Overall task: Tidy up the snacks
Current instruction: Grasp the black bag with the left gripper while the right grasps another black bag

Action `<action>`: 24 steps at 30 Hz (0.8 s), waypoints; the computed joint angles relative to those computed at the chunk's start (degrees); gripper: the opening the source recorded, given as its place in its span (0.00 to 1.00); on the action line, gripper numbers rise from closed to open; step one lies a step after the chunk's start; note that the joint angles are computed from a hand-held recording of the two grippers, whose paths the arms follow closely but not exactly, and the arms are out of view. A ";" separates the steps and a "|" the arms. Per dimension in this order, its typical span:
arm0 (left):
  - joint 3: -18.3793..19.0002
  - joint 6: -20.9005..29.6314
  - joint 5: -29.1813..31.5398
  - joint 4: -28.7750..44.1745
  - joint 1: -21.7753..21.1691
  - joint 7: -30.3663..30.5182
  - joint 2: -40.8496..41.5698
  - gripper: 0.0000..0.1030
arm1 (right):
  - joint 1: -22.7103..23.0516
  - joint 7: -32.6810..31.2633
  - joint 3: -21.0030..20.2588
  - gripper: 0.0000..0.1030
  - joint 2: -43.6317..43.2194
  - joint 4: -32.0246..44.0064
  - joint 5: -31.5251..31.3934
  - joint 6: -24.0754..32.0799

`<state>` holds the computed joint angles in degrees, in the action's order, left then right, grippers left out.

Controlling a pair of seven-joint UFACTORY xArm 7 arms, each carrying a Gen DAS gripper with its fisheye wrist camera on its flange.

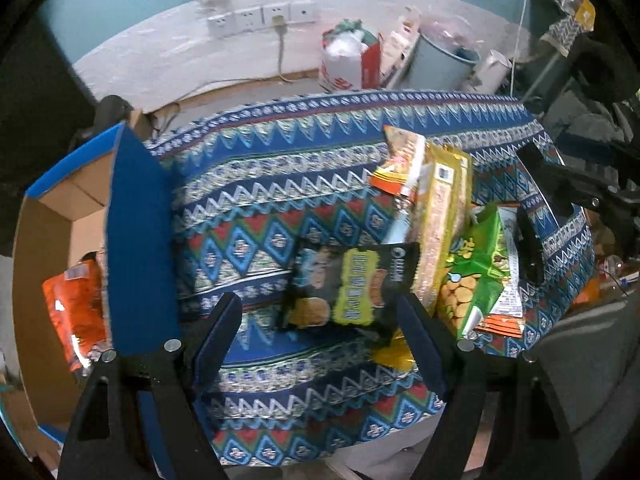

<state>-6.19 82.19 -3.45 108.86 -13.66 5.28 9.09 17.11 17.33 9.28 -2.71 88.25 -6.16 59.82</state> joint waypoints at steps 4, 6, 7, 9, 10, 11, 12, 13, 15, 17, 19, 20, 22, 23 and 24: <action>-0.46 1.51 -0.28 1.95 -0.80 -0.70 2.00 0.79 | -1.50 1.06 -1.06 0.78 -3.69 -5.08 0.26 0.47; -0.53 2.16 -0.47 2.90 -1.12 -1.18 3.03 0.79 | -2.30 0.92 -1.40 0.78 -5.29 -7.17 0.77 1.17; -0.57 2.66 -0.54 3.45 -1.31 -1.57 3.71 0.79 | -2.77 1.07 -1.55 0.78 -6.08 -8.33 0.81 1.50; -0.57 3.35 -0.69 4.29 -1.62 -2.28 4.79 0.79 | -3.74 1.69 -1.85 0.78 -7.46 -10.63 0.97 2.17; -0.55 3.71 -0.62 4.81 -1.79 -2.71 5.42 0.79 | -4.23 1.79 -2.17 0.78 -8.10 -11.96 1.55 2.53; -0.52 4.19 -0.76 5.39 -1.88 -3.12 6.14 0.79 | -4.59 1.81 -2.30 0.78 -8.40 -12.73 1.96 2.73; -0.53 4.55 -1.03 5.91 -1.93 -3.39 6.76 0.79 | -4.97 1.83 -2.51 0.78 -8.72 -13.68 2.46 3.00; -0.52 4.82 -1.26 6.29 -1.94 -3.56 7.23 0.79 | -5.26 1.65 -2.67 0.78 -8.89 -14.22 2.96 3.19; -0.53 5.22 -1.43 6.68 -2.12 -4.02 8.04 0.79 | -5.86 1.70 -3.11 0.78 -9.58 -16.14 4.45 3.10; -0.52 5.47 -1.06 6.93 -2.45 -4.20 8.54 0.79 | -6.24 1.66 -3.58 0.78 -10.01 -17.59 6.59 3.38; -0.56 5.94 -0.92 7.35 -2.66 -4.10 9.10 0.80 | -6.50 1.62 -3.84 0.78 -10.14 -18.52 8.37 3.45; -0.58 6.22 -0.79 7.56 -2.78 -3.93 9.43 0.80 | -6.61 1.60 -3.93 0.78 -10.03 -18.87 9.04 3.58; -0.52 6.28 -0.15 7.34 -3.11 -3.63 9.70 0.80 | -6.76 1.73 -3.83 0.78 -9.31 -18.90 9.59 3.93; -0.45 6.15 0.60 6.89 -3.40 -3.45 9.78 0.80 | -6.84 1.77 -3.85 0.78 -8.93 -18.96 9.84 4.14; -0.39 6.20 0.98 6.79 -3.55 -3.41 9.94 0.80 | -6.92 1.87 -3.85 0.78 -8.59 -19.02 9.96 4.25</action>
<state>-6.58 88.39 -2.47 115.65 -17.21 1.88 19.03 10.19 19.20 5.44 -11.30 69.23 3.80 64.07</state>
